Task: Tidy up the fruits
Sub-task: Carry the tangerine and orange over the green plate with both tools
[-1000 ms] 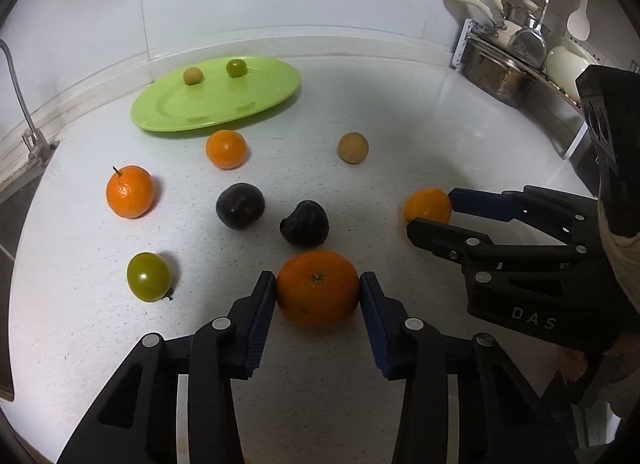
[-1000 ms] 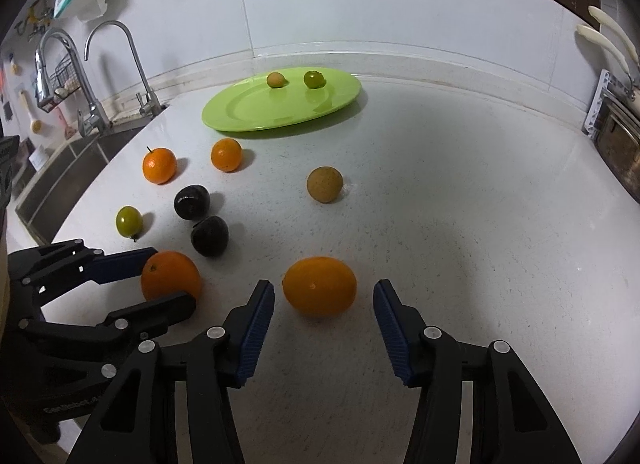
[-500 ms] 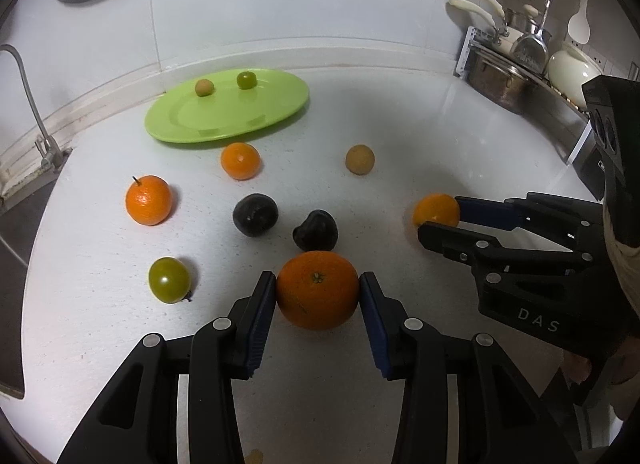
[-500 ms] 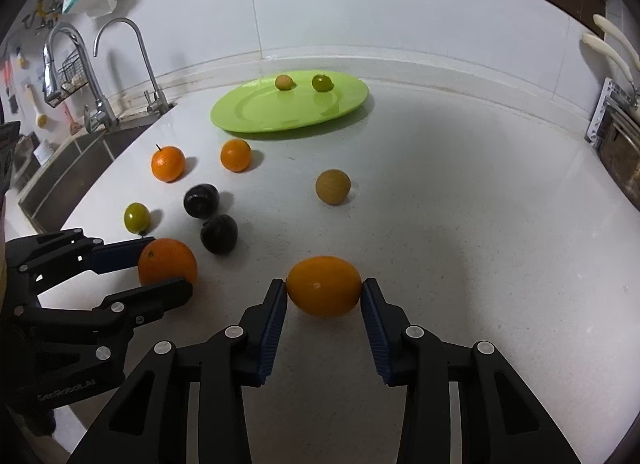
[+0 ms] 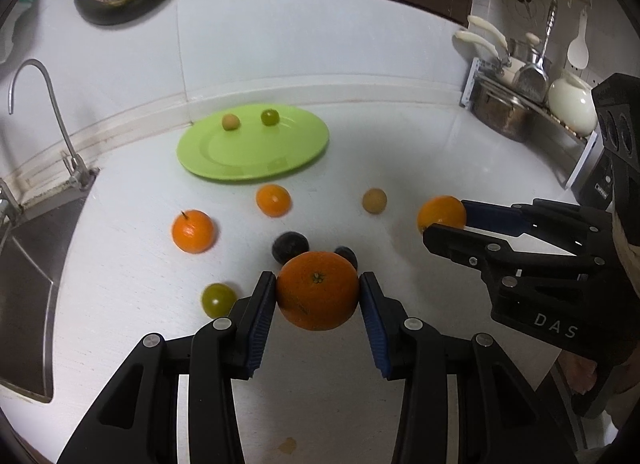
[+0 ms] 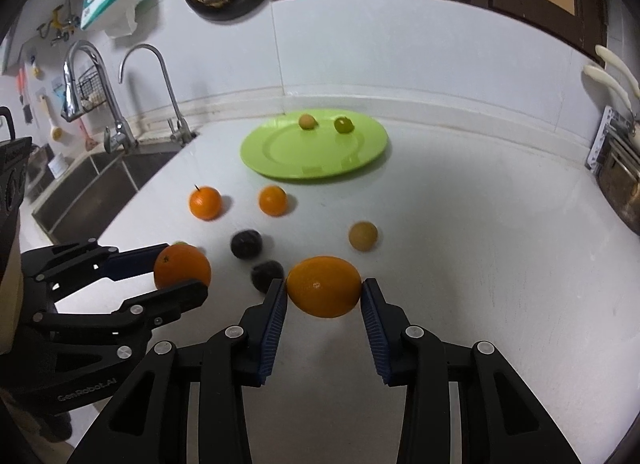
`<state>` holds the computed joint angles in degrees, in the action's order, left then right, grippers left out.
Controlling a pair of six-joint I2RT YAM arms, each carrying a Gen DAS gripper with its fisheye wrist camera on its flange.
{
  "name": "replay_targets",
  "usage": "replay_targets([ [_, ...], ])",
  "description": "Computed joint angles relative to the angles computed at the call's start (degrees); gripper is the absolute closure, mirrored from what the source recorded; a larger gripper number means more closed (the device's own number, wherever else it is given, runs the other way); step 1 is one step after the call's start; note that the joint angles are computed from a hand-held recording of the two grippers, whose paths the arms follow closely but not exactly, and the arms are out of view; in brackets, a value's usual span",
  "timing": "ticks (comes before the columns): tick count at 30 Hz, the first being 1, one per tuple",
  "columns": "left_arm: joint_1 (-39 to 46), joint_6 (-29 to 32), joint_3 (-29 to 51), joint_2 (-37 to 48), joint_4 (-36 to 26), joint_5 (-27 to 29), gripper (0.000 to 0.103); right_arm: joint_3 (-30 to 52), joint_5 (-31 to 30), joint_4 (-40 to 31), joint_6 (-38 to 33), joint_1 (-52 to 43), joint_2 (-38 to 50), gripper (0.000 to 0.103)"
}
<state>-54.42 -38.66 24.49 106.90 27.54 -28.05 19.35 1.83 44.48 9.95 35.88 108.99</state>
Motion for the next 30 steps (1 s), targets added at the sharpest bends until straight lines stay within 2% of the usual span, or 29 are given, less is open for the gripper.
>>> replay_targets([
  [11, 0.68, 1.88, -3.07, -9.96, -3.90, -2.97, 0.061, -0.11, 2.30, -4.26, 1.65, 3.82, -9.64, 0.064],
  [15, 1.34, 4.44, -3.40, -11.66, -4.07, -5.02, 0.061, 0.63, 3.02, -5.44, 1.33, 4.73, -11.48, 0.064],
  [21, 4.79, 9.35, -3.81, -13.44, -1.99, -4.95, 0.061, 3.85, 2.18, -7.67, 0.68, 4.12, -11.23, 0.064],
  [22, 5.53, 10.04, -3.70, -13.56, -1.77, -4.52, 0.061, 4.56, 2.23, -8.13, 0.60, 4.14, -11.06, 0.064],
  [24, 9.52, 12.02, -3.79, -13.92, 0.31, 0.62, 0.061, 6.15, 1.99, -8.66, -0.11, 3.77, -10.57, 0.064],
  [30, 15.62, 16.16, -0.68, -13.24, 0.46, 4.09, 0.061, 12.88, -1.62, -10.87, -0.54, 1.88, -7.35, 0.064],
])
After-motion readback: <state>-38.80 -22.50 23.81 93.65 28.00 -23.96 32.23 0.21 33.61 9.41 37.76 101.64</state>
